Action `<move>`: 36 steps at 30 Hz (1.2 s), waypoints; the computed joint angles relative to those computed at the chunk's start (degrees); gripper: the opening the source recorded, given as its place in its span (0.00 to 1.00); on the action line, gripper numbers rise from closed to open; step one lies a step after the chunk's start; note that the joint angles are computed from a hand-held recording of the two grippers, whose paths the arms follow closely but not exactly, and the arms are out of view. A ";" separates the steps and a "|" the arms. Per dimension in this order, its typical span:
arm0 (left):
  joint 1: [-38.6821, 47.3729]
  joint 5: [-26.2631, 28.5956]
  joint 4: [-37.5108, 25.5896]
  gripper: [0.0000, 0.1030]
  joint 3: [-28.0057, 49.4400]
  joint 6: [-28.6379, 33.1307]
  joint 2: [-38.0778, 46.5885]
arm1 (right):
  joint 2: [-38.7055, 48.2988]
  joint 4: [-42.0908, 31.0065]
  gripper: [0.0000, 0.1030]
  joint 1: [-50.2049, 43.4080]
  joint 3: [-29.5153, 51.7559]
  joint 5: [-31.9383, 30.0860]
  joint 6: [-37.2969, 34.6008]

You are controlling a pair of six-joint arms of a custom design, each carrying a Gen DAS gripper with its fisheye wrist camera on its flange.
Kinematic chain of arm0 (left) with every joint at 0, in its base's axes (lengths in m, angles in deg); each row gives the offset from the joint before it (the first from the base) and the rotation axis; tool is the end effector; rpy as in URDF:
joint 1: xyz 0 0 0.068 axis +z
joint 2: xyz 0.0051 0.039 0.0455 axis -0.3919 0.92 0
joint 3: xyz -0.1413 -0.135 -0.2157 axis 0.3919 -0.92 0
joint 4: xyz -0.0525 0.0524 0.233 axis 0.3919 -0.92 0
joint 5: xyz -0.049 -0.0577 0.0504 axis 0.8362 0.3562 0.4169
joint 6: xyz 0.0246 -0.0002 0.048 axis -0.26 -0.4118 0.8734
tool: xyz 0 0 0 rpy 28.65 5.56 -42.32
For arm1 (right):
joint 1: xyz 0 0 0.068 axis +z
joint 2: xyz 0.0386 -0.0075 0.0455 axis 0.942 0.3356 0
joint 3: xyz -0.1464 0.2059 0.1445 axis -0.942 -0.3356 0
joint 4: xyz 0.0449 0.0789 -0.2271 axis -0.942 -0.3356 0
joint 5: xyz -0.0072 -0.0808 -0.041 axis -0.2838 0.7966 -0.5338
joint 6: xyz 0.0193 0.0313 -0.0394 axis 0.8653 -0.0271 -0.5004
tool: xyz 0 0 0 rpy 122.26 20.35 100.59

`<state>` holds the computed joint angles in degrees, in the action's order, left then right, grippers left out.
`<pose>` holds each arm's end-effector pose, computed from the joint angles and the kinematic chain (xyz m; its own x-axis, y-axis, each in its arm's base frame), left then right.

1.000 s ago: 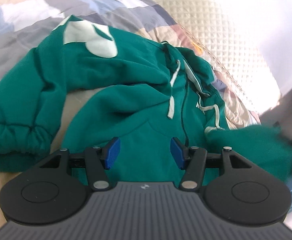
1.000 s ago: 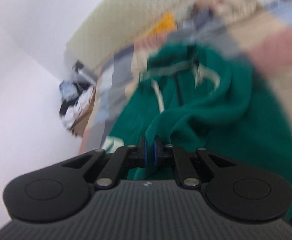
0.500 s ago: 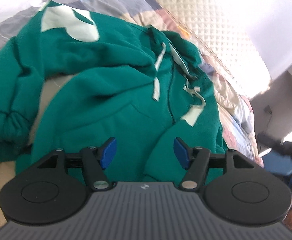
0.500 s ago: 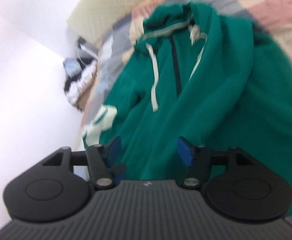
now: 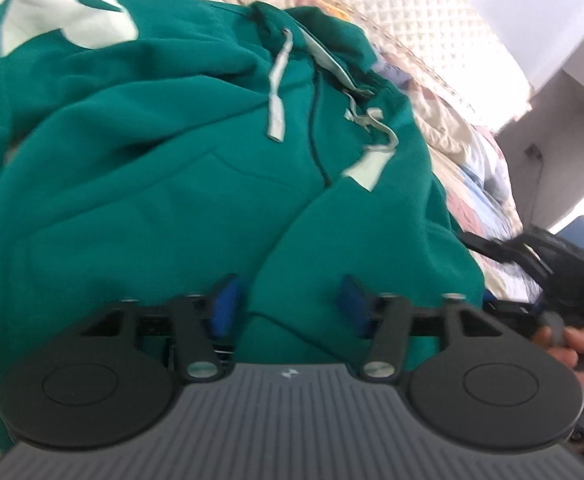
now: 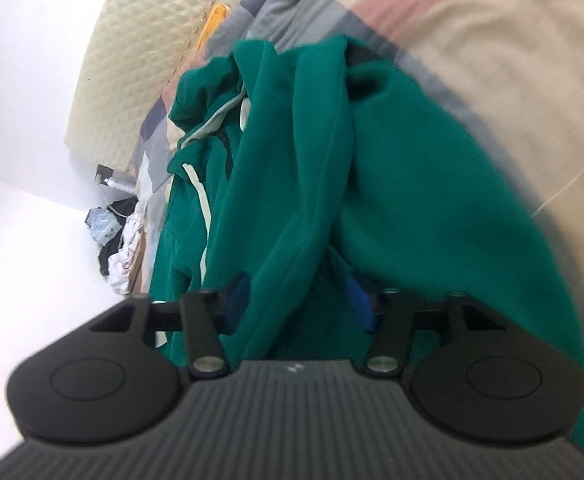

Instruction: Fold large clothes

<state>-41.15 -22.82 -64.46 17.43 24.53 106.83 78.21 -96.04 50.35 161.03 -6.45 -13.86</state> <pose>0.1761 -0.0531 0.3121 -0.5779 -0.5605 -0.5931 -0.2766 0.8183 -0.5038 0.3484 -0.0943 0.2071 -0.8889 0.3290 -0.3188 -0.0873 0.5614 0.8229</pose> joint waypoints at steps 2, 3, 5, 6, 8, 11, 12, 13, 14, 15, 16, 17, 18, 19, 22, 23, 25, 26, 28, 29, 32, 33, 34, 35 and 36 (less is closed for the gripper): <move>-1.93 -2.31 -0.37 0.29 0.57 0.27 1.31 | 0.64 3.47 0.36 1.55 -0.70 1.04 0.96; -3.15 -4.37 -0.92 0.19 1.03 0.88 1.62 | 0.85 4.95 0.32 1.94 -0.92 1.54 0.92; -3.87 -7.53 -0.65 0.16 1.07 0.66 0.37 | 1.57 7.05 0.32 2.16 -0.73 0.86 1.77; -3.30 -8.43 -0.31 0.16 0.97 0.02 -0.92 | 2.25 7.52 0.32 1.80 -0.17 -0.22 2.32; -0.22 -8.34 0.34 0.15 1.23 -0.97 -3.46 | 2.64 9.86 0.33 1.17 0.23 -2.03 5.84; 6.27 -6.93 0.43 0.14 2.98 -1.00 -5.41 | 3.69 18.87 0.35 2.10 0.87 -1.63 16.09; 8.24 -6.75 0.33 0.14 3.51 -0.59 -5.91 | 4.41 21.15 0.44 2.43 1.51 -1.34 18.36; 9.96 -6.27 0.50 0.14 3.74 -0.42 -6.31 | 5.22 23.45 0.51 2.84 2.30 -0.82 20.66; 11.95 -4.99 0.70 0.14 3.65 -0.42 -6.75 | 6.27 25.58 0.63 3.31 3.32 -0.21 22.88; 13.66 -3.53 0.77 0.14 3.40 -0.64 -6.99 | 7.52 28.12 0.66 3.92 4.50 0.29 25.42; 15.14 -2.13 0.61 0.14 3.13 -0.90 -7.10 | 8.80 30.74 0.66 4.52 5.52 0.13 27.91; 16.34 -1.00 0.75 0.14 2.65 -1.14 -6.97 | 10.40 33.39 0.66 5.23 6.87 -0.36 30.60; 17.18 -0.43 1.12 0.14 2.11 -1.31 -6.81 | 12.13 35.24 0.66 6.07 8.74 -0.60 33.02; 17.59 -0.52 1.61 0.14 1.46 -1.36 -6.81 | 13.94 35.72 0.66 6.99 11.05 -0.28 34.31; 17.74 -1.71 3.89 0.14 -0.56 -1.21 -6.04 | 18.90 27.57 0.67 9.95 21.17 4.69 29.85; 19.17 -0.48 4.93 0.14 -1.38 -0.38 -6.28 | 20.60 27.45 0.67 10.65 23.34 5.55 29.93; 20.02 -0.04 8.14 0.14 -3.08 0.51 -5.57 | 24.10 26.11 0.67 11.62 28.59 6.11 30.87; 20.45 0.13 9.45 0.14 -3.74 0.69 -5.10 | 25.28 25.60 0.67 11.71 30.35 6.38 32.16; 20.79 0.20 11.06 0.14 -4.62 -0.06 -4.19 | 26.59 24.06 0.63 11.40 31.78 5.93 34.72; 21.16 0.39 11.59 0.14 -4.86 -0.35 -3.55 | 26.71 24.38 0.63 10.78 31.27 4.86 35.74; 21.98 0.29 12.39 0.14 -5.25 -0.76 -1.98 | 28.47 20.05 0.62 9.61 34.63 3.50 38.15; 21.97 0.02 12.60 0.14 -5.43 -0.98 -1.81 | 28.68 18.96 0.63 9.30 35.59 3.11 38.33; 22.52 0.20 13.11 0.14 -5.83 -1.22 -1.73 | 28.84 16.25 0.63 9.30 37.12 3.41 36.62; 23.35 0.98 13.82 0.14 -6.54 -2.17 -2.16 | 28.98 12.36 0.63 9.16 38.84 4.10 33.53; 24.34 1.86 14.58 0.14 -7.30 -3.19 -2.70 | 28.68 8.73 0.63 8.80 39.69 4.60 29.77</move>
